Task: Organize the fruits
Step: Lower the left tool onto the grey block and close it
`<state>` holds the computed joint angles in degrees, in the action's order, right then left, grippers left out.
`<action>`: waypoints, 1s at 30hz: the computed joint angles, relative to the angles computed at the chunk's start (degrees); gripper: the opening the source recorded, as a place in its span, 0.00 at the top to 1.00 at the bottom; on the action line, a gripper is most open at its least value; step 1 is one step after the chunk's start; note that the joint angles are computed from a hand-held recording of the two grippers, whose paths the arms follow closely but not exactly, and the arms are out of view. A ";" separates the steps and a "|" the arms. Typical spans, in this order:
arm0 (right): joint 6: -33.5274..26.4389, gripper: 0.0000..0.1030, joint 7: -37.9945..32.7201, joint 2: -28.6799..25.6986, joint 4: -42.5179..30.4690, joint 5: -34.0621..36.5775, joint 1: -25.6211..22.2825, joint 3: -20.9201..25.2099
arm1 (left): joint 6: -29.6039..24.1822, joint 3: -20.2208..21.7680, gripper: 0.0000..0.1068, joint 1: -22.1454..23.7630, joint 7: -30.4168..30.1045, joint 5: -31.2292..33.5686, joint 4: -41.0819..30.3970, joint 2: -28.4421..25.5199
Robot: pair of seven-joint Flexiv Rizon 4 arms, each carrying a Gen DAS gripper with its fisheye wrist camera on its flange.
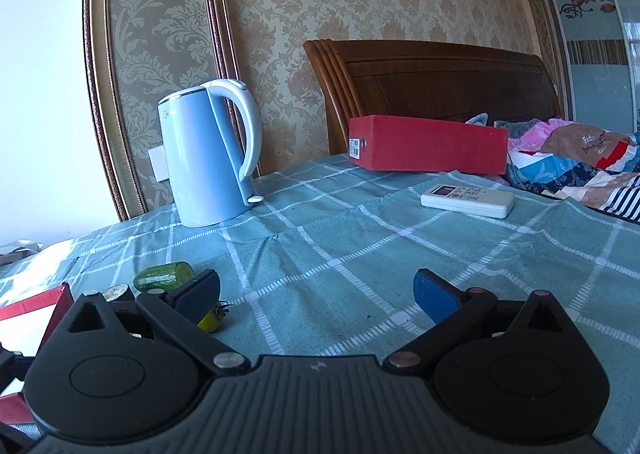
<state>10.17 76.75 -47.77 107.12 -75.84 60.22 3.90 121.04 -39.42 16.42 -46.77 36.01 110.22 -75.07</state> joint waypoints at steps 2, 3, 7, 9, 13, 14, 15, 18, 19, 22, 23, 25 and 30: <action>-0.17 0.00 -0.74 0.19 0.21 0.40 -0.07 0.19 | -1.40 -1.37 0.04 1.65 1.94 4.12 -0.55 -1.51; -0.06 0.00 -0.80 0.30 0.39 0.33 -0.15 0.21 | -3.24 -2.90 0.04 3.08 2.75 5.14 -0.46 -2.62; 0.21 0.00 -1.55 0.21 0.46 0.17 -0.39 0.21 | -7.57 -5.13 0.04 3.99 4.70 1.91 0.77 -2.85; 0.91 0.00 -1.94 0.24 0.50 -0.11 -0.73 0.22 | -7.54 -5.21 0.04 3.31 5.20 -0.47 1.24 -2.56; 0.33 0.00 -2.48 0.15 0.41 0.03 -0.45 0.08 | -5.74 -4.52 0.04 1.59 5.73 -4.95 1.35 -1.65; -0.25 0.00 -3.10 0.00 0.11 0.64 -0.28 0.14 | -5.67 -5.26 0.04 2.12 5.82 -5.21 1.14 -2.29; -0.47 0.00 -3.56 -0.03 0.03 0.94 -0.24 0.19 | -6.49 -6.25 0.04 3.08 6.14 -5.10 1.03 -2.89; -0.35 0.00 -3.50 0.25 0.45 0.85 -0.24 0.25 | -5.32 -5.39 0.05 2.50 7.23 -6.48 1.07 -1.59; -0.41 0.00 -3.75 0.27 0.48 0.83 -0.23 0.27 | -5.85 -5.80 0.05 3.45 7.83 -5.57 1.41 -1.60; -1.17 0.00 -5.00 0.09 0.21 1.30 0.02 0.31 | -6.04 -7.56 0.05 6.39 11.77 -2.27 2.01 -2.74; -1.20 0.00 -5.07 0.09 0.22 1.18 0.04 0.27 | -5.73 -8.00 0.05 6.70 13.71 -0.73 1.42 -3.72; -0.96 0.00 -5.25 0.08 0.13 0.65 -0.04 0.14 | -7.54 -8.55 0.06 6.86 16.61 -0.11 0.61 -4.51; -2.22 0.00 -8.25 -0.61 -1.12 1.02 0.67 0.06 | -11.46 -7.39 0.10 5.03 21.00 -4.37 -0.21 -2.98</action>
<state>7.95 68.50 -48.38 106.01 -74.82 60.89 3.96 109.58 -46.80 21.44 -25.76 31.64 110.01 -78.06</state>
